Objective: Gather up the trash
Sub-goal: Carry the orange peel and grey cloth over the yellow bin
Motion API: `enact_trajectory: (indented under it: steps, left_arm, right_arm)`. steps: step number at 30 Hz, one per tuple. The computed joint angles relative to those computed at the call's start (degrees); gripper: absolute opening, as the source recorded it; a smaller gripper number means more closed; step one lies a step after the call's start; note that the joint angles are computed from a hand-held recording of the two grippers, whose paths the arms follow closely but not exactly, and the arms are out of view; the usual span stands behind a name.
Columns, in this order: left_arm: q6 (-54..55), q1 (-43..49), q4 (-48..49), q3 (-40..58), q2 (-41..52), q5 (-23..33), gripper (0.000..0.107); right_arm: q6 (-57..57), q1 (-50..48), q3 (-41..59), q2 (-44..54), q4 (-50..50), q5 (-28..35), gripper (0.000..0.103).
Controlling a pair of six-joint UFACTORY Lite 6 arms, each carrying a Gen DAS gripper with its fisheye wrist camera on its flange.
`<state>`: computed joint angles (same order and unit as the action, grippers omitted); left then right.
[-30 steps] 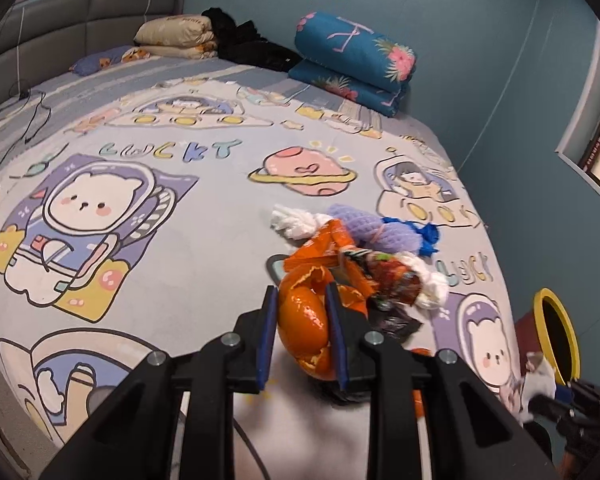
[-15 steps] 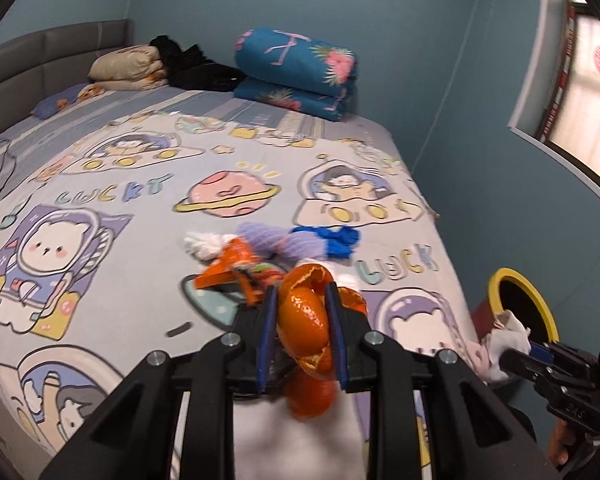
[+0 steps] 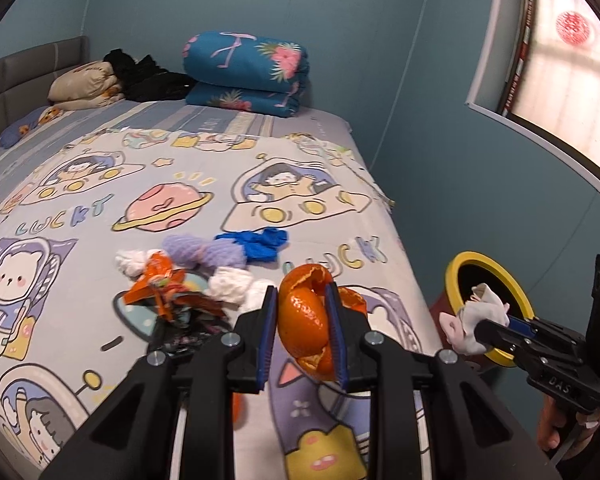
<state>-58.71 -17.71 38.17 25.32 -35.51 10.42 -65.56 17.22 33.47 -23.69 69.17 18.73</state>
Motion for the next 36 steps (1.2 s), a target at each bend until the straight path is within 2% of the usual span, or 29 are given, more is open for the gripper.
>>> enact_trajectory:
  steps: [3,7,19,26,36]
  left_arm:
    - [-12.8,-4.0,11.6,2.2,3.1,1.2,0.023]
    - [-24.9,-8.9,22.3,5.8,8.1,2.3,0.023]
    - [-45.9,-17.5,41.8,18.5,24.9,2.7,0.023]
    - [-48.9,-22.0,44.7,26.9,33.4,3.6,0.023]
    - [-44.5,-26.2,40.4,37.4,43.0,3.9,0.023]
  right_arm:
    - [-2.4,-3.6,-0.1,-0.1,1.1,1.9,0.026]
    - [-6.1,-8.8,-0.2,0.0,2.9,4.7,0.026]
    - [-13.4,-24.4,1.7,2.3,4.8,11.8,0.027]
    - [-15.6,-32.7,3.4,3.1,4.3,15.5,0.027]
    - [-20.2,-42.9,6.1,7.1,5.3,19.4,0.027]
